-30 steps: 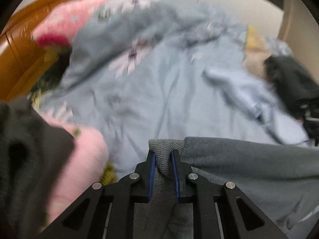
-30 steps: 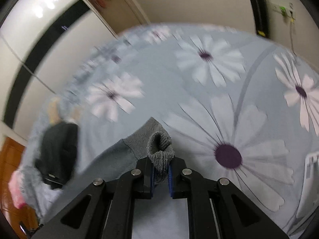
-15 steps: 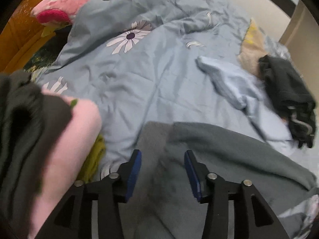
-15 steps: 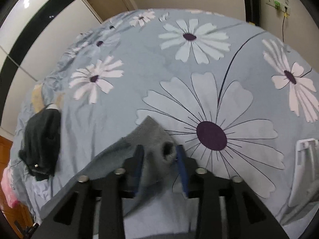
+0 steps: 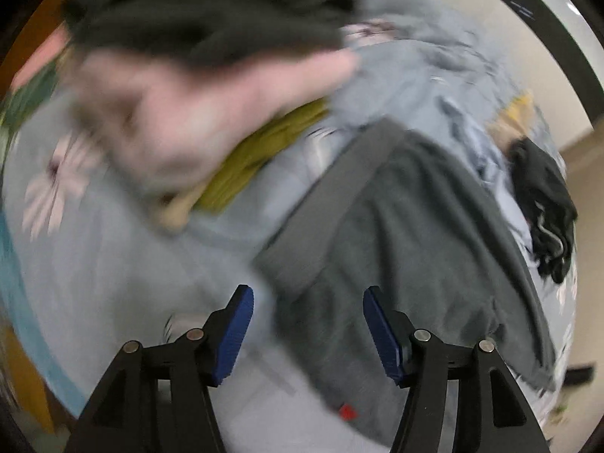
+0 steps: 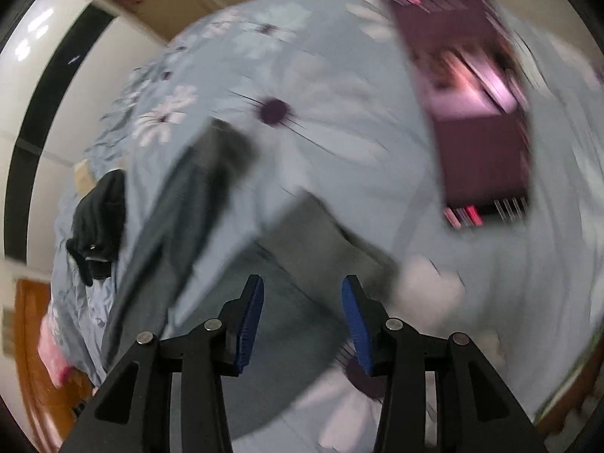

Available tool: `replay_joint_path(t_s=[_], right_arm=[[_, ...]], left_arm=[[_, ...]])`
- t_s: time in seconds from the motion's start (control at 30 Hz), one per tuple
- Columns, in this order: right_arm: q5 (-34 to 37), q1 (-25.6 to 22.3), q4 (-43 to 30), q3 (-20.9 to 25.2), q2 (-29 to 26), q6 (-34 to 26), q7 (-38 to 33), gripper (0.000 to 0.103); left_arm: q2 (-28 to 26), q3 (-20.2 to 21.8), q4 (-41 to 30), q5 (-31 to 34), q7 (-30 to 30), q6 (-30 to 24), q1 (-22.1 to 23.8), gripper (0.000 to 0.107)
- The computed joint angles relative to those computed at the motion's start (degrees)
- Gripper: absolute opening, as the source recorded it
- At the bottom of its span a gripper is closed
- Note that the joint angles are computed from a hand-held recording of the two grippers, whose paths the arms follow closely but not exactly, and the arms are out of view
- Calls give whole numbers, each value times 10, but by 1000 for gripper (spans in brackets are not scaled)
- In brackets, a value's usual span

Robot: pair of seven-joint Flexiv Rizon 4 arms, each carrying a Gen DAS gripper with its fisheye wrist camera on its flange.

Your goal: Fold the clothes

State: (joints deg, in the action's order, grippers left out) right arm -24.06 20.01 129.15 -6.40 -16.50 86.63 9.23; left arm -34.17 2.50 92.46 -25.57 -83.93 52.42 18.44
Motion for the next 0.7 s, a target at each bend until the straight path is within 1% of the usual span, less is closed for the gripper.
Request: replay_joint_path(t_s=[0.1, 0.17, 0.23, 0.3, 0.43, 0.5, 0.53, 0.6, 0.7], right_arm=[[23, 22, 33, -17, -7, 50, 35, 45], [45, 38, 46, -28, -13, 74, 42, 45], [71, 64, 54, -49, -26, 112, 51, 45], [96, 92, 57, -71, -35, 133, 52, 45], [137, 140, 54, -106, -46, 155, 38, 45], [153, 137, 46, -95, -56, 165, 29, 45], [160, 133, 41, -87, -61, 168, 25, 45], [174, 125, 31, -70, -71, 176, 18, 45], [192, 123, 17, -60, -79, 171, 1, 45]], left_arm=[[10, -4, 34, -37, -20, -6, 17, 64], [9, -16, 47, -69, -17, -8, 30, 64], [2, -38, 56, -116, -3, -16, 46, 65], [-7, -61, 63, -167, 19, -23, 59, 65], [-26, -81, 64, -228, 50, -2, 53, 65], [-33, -95, 66, -259, 77, 14, 51, 65], [-35, -95, 64, -263, 83, 15, 48, 65], [-42, -92, 55, -259, 89, 9, 41, 65], [-57, -80, 35, -236, 77, 10, 29, 61]])
